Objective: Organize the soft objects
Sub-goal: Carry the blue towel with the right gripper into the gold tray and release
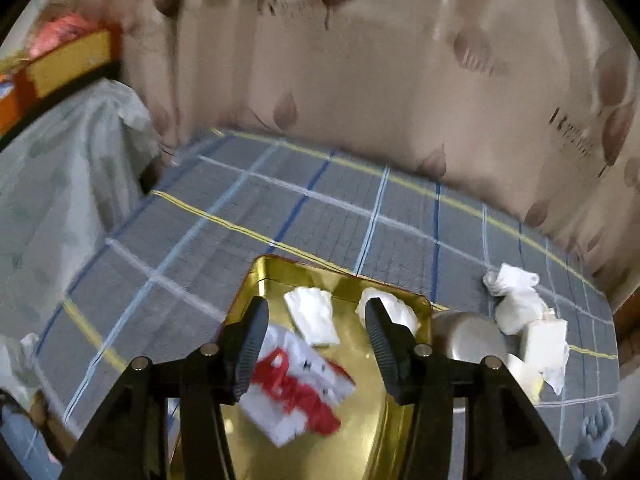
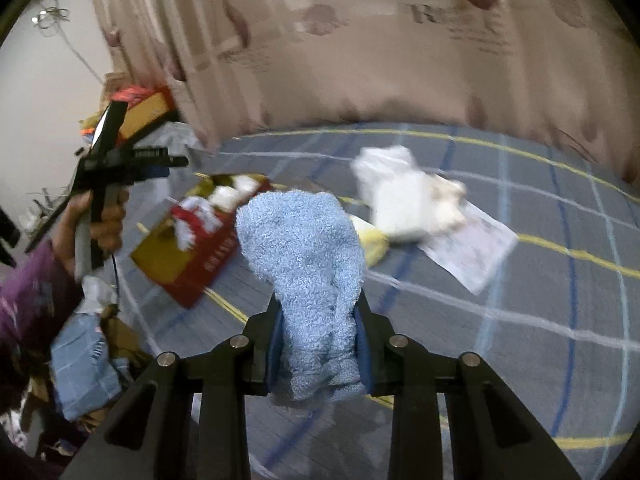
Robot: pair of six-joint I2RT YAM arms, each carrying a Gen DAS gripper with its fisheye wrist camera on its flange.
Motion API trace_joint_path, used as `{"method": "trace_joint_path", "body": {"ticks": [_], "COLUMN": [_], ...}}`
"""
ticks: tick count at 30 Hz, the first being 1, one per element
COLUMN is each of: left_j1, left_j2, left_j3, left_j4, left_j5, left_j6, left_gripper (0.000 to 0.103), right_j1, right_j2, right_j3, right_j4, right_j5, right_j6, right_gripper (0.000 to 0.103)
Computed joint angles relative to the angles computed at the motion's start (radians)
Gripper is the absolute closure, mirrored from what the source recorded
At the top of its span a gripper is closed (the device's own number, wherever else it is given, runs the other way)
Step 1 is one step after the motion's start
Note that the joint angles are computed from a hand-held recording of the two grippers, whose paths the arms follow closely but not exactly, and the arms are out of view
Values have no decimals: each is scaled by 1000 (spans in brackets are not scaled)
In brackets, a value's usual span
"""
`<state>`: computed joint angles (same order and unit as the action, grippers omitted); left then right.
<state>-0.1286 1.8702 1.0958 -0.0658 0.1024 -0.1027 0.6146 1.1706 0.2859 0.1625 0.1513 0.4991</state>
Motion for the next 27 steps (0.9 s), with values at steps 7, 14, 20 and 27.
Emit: {"method": "trace_joint_path", "body": {"ticks": [7, 14, 20, 27], "left_j1": [-59, -30, 49, 85], "left_j2": [-368, -695, -734, -659], "left_j3": [-449, -793, -853, -818], "left_j4": [121, 161, 251, 255], "left_j5": [-183, -280, -286, -209], "left_j6": [-6, -35, -20, 18], "left_gripper": [52, 52, 52, 52], "right_j1": [22, -5, -11, 13], "right_j2": [294, 734, 1013, 1182], "right_j3": [262, 711, 1049, 1285], "right_j4": [113, 82, -52, -233], "right_j5": [-180, -355, -365, -278], "right_j6": [4, 85, 111, 92], "right_gripper": [75, 75, 73, 73]}}
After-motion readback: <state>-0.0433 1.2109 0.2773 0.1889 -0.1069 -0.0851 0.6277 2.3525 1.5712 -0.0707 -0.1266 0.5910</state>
